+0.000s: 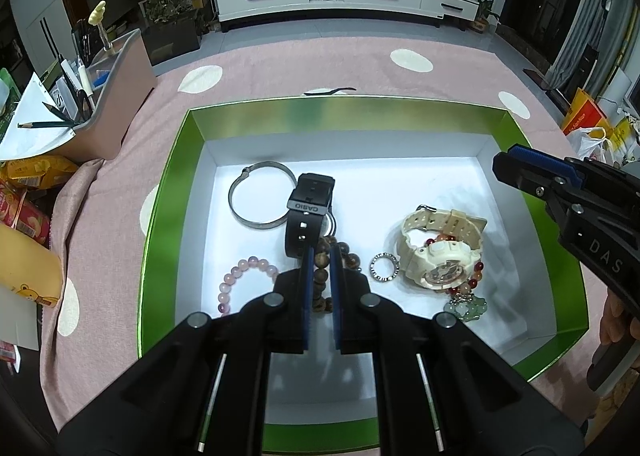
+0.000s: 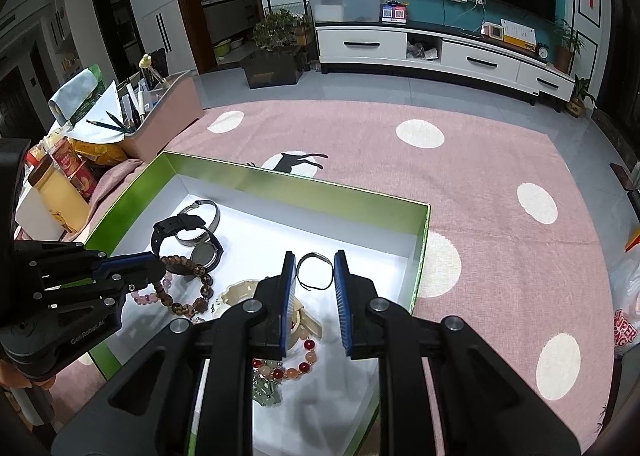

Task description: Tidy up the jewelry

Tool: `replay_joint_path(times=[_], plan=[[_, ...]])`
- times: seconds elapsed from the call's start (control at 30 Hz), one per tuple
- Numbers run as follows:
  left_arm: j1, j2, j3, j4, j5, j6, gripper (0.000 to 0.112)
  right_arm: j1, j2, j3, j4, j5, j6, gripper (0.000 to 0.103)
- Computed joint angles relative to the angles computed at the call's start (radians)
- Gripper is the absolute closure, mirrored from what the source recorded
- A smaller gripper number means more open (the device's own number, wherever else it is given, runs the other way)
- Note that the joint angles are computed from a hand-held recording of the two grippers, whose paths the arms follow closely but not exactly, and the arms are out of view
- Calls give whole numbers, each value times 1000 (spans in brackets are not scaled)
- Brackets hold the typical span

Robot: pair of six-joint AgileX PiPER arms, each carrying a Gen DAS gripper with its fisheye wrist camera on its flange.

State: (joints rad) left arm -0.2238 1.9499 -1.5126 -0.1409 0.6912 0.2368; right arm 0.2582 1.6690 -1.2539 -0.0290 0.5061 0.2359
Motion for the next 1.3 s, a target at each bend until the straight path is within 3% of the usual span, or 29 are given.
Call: replay_joint_path(times=[0.37,0.43,0.57,0.63,0.67,0.73,0.93,1.03,1.13,1.3], plan=[[2,7,2,21,1,-22,104,-7,15,-16,6,22,4,83],[2,3,2,28,4,-29,92,-9,5,-10,16,23,-1,82],[1,-23,12,38,5,-42,82,-2,-31,4,-14,29,35,75],[1,-43,17,48,9,-53,60,6,-71,19,-35,38,57,64],[0,-61,27,60,6,-63,57,12,-88,24,-51,45,71,60],[-1,-93,35,74,7,-70,44,29,-134,33,-91,70,105,39],[-2,-184,-13,128,105,-110,17,81,-228,-39,-163,259,180,2],[-1,-214,-53,150,157,-126,12,110,-223,-134,-179,396,186,2],[7,-225,-149,177,256,-159,12,138,-210,-252,-190,538,192,2],[14,-231,-292,213,376,-187,12,164,-180,-430,-211,702,210,2]])
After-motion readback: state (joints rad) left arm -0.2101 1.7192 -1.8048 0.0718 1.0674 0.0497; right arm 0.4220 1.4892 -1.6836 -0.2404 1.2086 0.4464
